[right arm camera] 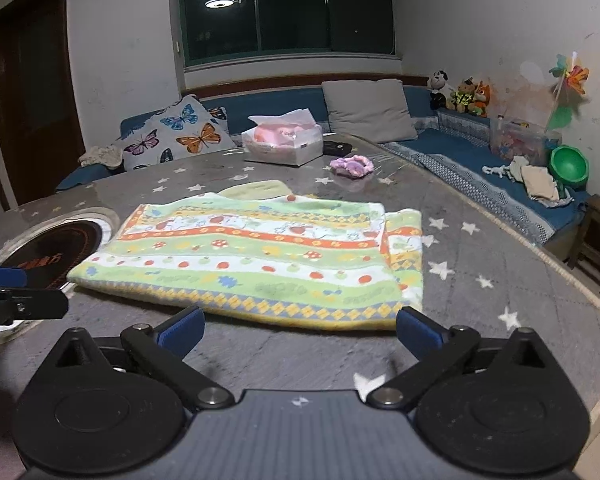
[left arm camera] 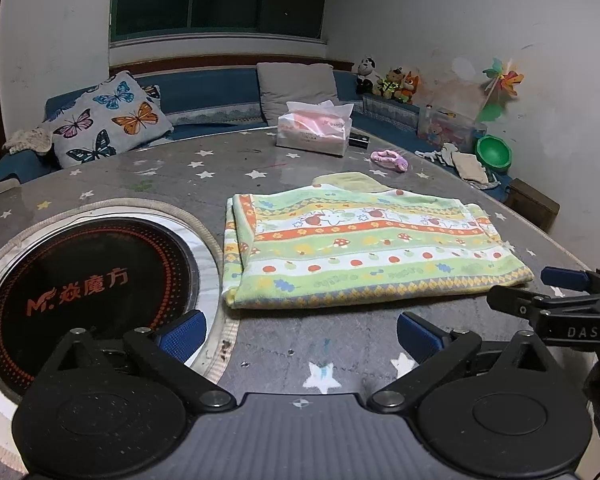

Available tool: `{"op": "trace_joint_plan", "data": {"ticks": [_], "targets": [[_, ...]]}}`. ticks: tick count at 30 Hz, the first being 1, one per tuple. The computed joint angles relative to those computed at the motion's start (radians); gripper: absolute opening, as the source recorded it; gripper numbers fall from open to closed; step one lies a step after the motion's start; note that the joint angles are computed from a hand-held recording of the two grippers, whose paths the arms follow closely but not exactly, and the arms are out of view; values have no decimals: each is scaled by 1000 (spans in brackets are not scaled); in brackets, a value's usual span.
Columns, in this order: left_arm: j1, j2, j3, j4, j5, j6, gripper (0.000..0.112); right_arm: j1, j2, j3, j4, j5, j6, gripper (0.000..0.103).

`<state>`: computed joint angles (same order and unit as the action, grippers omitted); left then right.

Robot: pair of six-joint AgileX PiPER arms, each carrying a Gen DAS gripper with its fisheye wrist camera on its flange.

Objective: Fold clothes

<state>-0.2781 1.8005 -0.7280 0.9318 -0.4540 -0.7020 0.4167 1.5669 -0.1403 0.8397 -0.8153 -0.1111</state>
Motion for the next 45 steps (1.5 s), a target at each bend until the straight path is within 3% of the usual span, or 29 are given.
{"op": "trace_joint_plan", "data": {"ticks": [8,18,45], "targets": [[3,-34,59,-76,-16,87,103,142,15,4,148,-32,-1,103],[14,-47,89,-48,-21,63,103,277,38,1,283,-65,20,103],[10,-70,138,-71,-2,89,103,386,71,-19,369,-72,36,103]]}}
